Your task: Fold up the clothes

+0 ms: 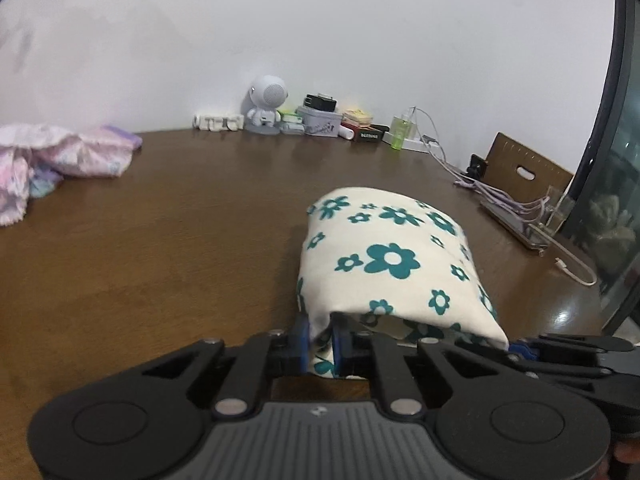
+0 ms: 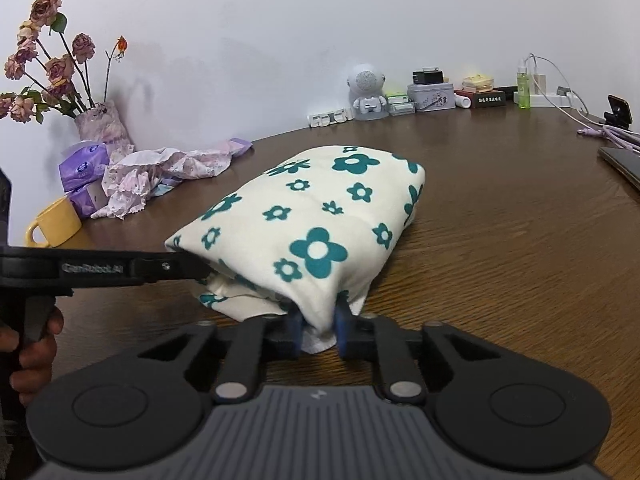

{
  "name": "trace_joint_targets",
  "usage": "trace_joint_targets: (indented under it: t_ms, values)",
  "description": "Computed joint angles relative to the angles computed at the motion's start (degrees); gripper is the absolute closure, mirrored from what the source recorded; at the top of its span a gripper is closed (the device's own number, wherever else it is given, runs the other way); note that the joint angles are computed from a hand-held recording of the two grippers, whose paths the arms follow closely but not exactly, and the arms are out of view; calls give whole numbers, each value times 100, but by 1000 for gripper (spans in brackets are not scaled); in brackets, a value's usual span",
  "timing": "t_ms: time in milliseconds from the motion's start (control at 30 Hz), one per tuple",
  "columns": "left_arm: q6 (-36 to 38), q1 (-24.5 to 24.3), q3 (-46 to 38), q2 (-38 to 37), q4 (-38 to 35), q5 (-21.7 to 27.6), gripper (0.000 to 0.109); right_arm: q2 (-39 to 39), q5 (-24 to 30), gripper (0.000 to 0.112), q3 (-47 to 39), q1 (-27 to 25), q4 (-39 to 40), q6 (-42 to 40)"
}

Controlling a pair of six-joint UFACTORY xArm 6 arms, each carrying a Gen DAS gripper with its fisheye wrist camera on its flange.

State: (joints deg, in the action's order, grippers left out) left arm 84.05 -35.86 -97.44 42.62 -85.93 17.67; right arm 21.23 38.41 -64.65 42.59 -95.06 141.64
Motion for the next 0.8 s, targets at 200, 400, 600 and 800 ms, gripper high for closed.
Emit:
trace_joint_targets:
  t_ms: [200, 400, 600, 800]
  values:
    - [-540, 116, 27, -65, 198, -267, 73, -206, -544, 78, 113, -43, -660, 364]
    - [254, 345, 1019, -970, -777, 384, 52, -964, -131, 64, 856, -18, -1089, 897]
    - [-1114, 395, 986, -972, -215, 1418, 40, -1078, -334, 62, 919, -765, -1789, 1597]
    - [-2345, 274, 300, -420, 111, 1207, 63, -402, -1436, 64, 81, -1523, -3341, 2799]
